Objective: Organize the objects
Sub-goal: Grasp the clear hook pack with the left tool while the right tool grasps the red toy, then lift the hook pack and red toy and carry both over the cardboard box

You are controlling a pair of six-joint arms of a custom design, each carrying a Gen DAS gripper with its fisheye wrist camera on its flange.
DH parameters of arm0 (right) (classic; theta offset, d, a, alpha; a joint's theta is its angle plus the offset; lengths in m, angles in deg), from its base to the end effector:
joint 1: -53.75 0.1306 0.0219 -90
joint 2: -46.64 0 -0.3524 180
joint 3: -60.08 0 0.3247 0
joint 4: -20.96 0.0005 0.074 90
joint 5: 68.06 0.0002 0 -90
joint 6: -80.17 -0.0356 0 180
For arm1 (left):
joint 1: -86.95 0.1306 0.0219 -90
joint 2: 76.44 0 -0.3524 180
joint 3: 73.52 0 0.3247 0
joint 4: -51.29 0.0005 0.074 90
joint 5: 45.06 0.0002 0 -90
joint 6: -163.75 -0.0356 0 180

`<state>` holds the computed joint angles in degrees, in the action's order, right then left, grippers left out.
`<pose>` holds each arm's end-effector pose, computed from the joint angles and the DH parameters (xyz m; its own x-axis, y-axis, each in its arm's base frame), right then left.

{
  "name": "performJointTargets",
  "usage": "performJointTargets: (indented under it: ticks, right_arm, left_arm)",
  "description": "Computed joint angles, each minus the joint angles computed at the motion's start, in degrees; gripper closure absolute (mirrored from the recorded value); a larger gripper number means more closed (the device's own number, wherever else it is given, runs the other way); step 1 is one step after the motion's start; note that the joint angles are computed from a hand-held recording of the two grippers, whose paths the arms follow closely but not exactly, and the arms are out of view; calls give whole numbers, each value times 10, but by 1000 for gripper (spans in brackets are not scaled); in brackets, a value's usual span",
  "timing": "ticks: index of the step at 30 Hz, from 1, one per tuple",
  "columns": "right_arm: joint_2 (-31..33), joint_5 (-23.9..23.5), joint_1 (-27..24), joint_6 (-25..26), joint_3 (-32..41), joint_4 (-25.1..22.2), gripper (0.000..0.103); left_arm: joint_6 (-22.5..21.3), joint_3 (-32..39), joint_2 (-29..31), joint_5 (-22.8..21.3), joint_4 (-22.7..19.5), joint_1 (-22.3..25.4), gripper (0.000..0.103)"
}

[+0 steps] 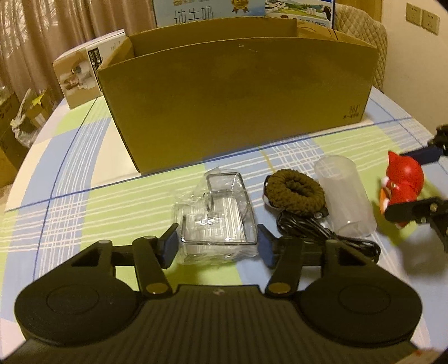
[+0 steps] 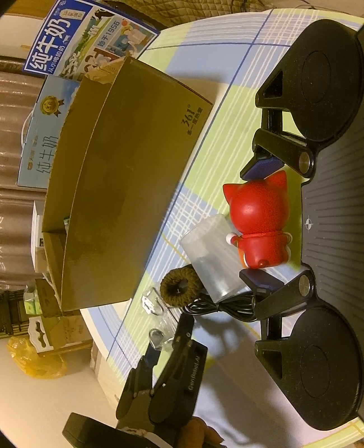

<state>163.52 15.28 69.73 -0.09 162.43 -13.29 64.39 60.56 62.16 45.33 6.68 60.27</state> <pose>0.5445 0.1597 0.2811 -0.6540 -0.3621 -0.6642 -0.4642 0.8853 -0.0255 0.6086 -0.3067 0.2550 -0.5930 0.4800 -0.6465 0.5568 0.8244 0.1013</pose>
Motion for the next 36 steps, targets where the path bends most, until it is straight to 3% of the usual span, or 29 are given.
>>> performJointTargets:
  ticks: [27,31,36]
  right_arm:
    - [-37,4,4,-77,-31,31,38]
    - [-44,19,3,-109,-35,25,38]
    - [-54,73,9,-163,-40,-6,38]
  left_arm:
    - [29,-113,-89,46,58,7,52]
    - [34,-121,-98,58,58,7,52]
    - [40,-117,-103,72,53,6,52]
